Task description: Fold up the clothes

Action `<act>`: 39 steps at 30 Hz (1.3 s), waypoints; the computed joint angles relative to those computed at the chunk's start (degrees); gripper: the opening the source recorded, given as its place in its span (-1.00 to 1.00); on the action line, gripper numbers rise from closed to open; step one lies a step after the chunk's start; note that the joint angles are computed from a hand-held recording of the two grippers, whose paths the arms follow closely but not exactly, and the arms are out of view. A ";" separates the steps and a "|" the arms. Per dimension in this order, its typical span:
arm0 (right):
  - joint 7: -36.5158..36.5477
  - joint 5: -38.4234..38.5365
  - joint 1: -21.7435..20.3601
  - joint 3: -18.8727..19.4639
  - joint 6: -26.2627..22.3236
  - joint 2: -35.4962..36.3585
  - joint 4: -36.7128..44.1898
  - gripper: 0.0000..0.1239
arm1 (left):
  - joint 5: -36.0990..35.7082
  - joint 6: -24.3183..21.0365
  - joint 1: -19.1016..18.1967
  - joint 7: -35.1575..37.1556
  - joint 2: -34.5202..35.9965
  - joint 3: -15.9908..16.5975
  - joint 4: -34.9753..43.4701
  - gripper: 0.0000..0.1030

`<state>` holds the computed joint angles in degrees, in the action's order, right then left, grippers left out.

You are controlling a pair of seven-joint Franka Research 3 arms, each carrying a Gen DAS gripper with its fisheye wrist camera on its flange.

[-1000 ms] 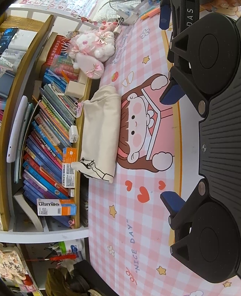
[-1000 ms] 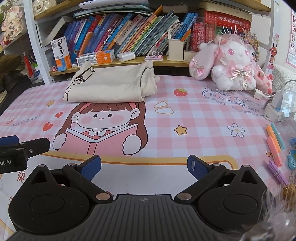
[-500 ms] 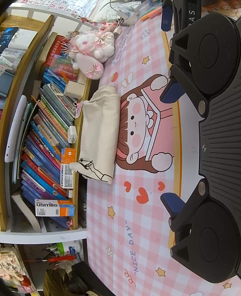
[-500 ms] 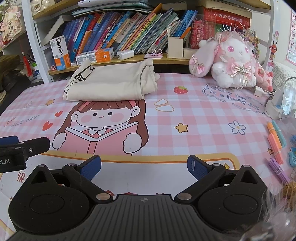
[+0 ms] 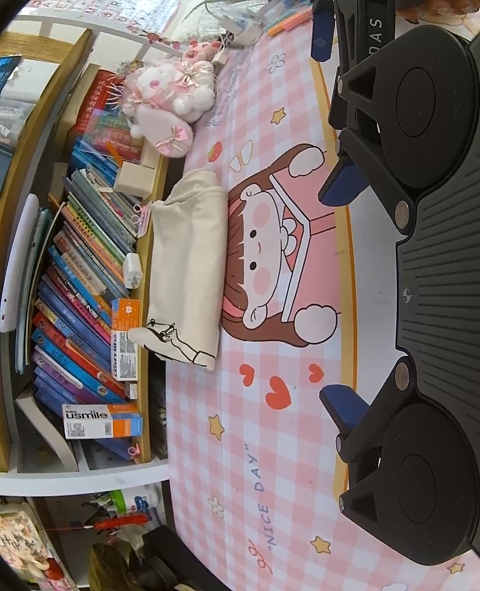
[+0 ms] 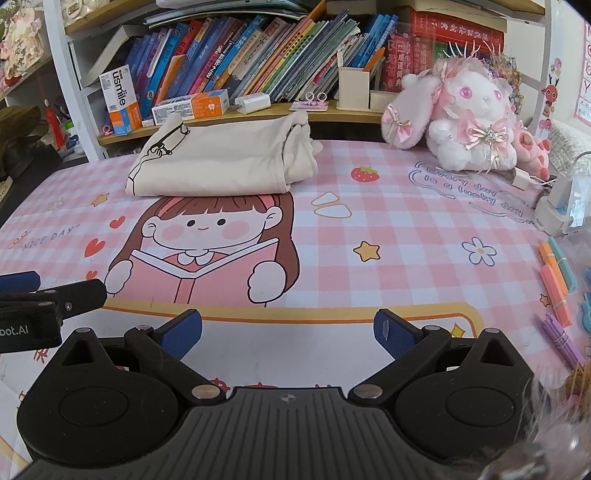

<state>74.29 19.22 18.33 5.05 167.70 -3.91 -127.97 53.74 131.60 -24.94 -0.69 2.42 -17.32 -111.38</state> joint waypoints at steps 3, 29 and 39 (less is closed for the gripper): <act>0.10 -0.08 0.00 0.00 -0.17 0.13 0.16 0.62 | -0.22 0.26 0.05 0.21 0.13 0.06 0.11 1.00; 0.37 -0.73 -0.11 0.01 -0.94 1.07 1.15 0.62 | -1.90 3.38 0.89 0.11 0.18 0.52 -0.35 1.00; 0.87 -1.05 -0.20 0.01 -1.43 1.23 1.42 0.62 | -2.12 3.86 1.05 0.09 0.07 0.59 -0.53 1.00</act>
<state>75.16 18.17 18.13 5.06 166.27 -2.68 -126.55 51.62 135.46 -23.89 -0.60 2.49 -16.73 -111.91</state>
